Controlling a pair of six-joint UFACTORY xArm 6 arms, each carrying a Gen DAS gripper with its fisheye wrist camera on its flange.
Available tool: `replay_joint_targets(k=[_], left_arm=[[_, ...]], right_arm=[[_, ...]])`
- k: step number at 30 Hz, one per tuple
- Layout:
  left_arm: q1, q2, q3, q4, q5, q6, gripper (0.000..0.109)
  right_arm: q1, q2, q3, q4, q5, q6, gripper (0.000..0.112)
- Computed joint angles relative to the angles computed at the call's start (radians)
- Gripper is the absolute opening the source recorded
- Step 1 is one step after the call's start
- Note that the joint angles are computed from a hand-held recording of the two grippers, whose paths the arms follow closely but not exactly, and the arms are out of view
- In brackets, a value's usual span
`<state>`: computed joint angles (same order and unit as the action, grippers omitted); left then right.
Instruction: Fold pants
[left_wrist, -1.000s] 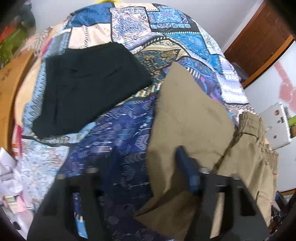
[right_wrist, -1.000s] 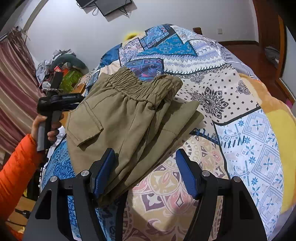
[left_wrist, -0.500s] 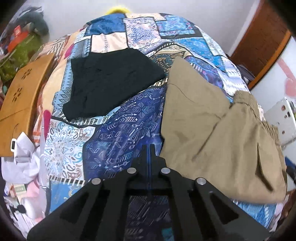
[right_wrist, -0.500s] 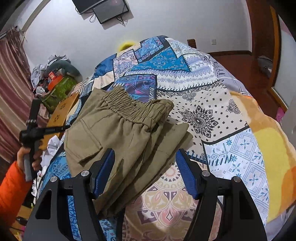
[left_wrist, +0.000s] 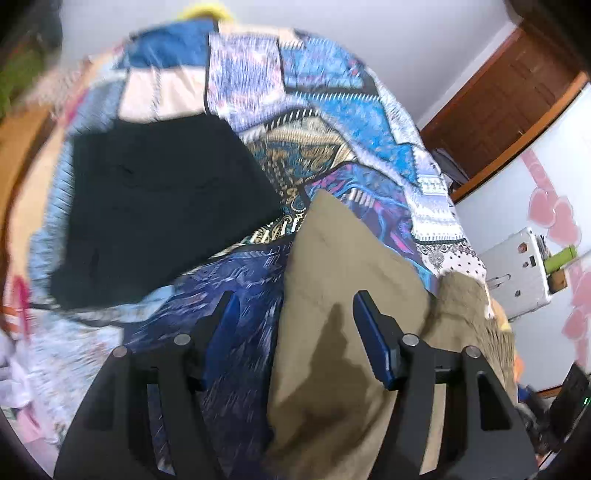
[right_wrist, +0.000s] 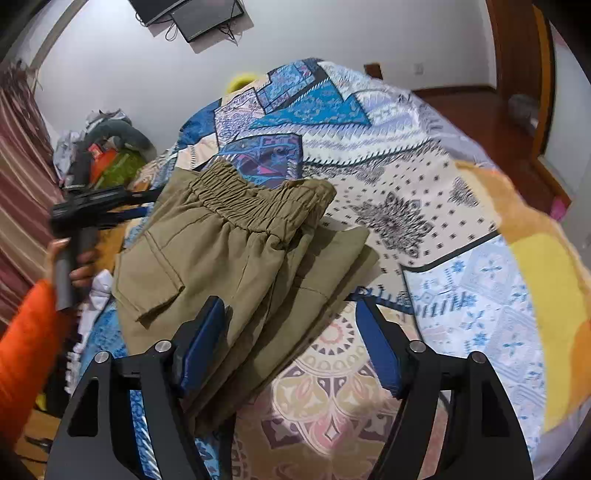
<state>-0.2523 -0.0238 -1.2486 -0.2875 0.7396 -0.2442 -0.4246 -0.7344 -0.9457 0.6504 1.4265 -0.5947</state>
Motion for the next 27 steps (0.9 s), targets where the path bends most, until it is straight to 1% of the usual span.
replay_joint_targets(k=[2, 4, 5, 7, 9, 12, 14, 16, 18, 20, 23, 25, 27], left_arm=[[0.003, 0.057, -0.042, -0.033, 0.011, 0.027, 0.063], [-0.003, 0.086, -0.058, -0.082, -0.008, 0.063, 0.048], [-0.011, 0.089, -0.057, -0.08, -0.022, 0.057, 0.037], [-0.03, 0.09, -0.058, -0.002, -0.035, -0.008, 0.03], [-0.055, 0.08, -0.056, 0.124, -0.024, -0.083, 0.021], [-0.078, 0.034, -0.036, 0.255, -0.001, -0.18, 0.014], [-0.082, -0.007, -0.011, 0.299, 0.018, -0.216, 0.012], [-0.094, -0.063, 0.018, 0.348, 0.064, -0.257, 0.012], [-0.1, -0.12, 0.052, 0.357, 0.113, -0.284, 0.011], [-0.11, -0.174, 0.092, 0.37, 0.132, -0.301, 0.011], [-0.137, -0.269, 0.167, 0.429, 0.15, -0.345, 0.012], [-0.151, -0.304, 0.195, 0.477, 0.173, -0.369, 0.013], [-0.168, -0.319, 0.202, 0.542, 0.213, -0.408, 0.02]], right_arm=[[0.004, 0.015, -0.006, 0.005, 0.006, 0.002, 0.071], [0.02, 0.023, -0.004, -0.002, -0.007, 0.001, 0.071], [0.023, 0.026, -0.004, -0.002, -0.008, -0.001, 0.071], [0.029, 0.035, -0.002, 0.002, -0.013, 0.0, 0.073], [0.026, 0.042, -0.002, 0.009, -0.014, 0.001, 0.073], [0.025, 0.045, -0.001, 0.009, -0.025, 0.005, 0.073], [0.012, 0.043, -0.007, 0.015, -0.017, -0.005, 0.073], [-0.005, 0.043, -0.015, 0.021, -0.005, -0.023, 0.073], [-0.014, 0.037, -0.019, 0.015, -0.007, -0.042, 0.073], [-0.02, 0.03, -0.021, 0.006, -0.014, -0.057, 0.073], [-0.031, 0.025, -0.023, 0.007, -0.017, -0.079, 0.073], [-0.033, 0.022, -0.021, 0.005, -0.024, -0.094, 0.073], [-0.026, 0.019, -0.019, -0.002, -0.035, -0.105, 0.073]])
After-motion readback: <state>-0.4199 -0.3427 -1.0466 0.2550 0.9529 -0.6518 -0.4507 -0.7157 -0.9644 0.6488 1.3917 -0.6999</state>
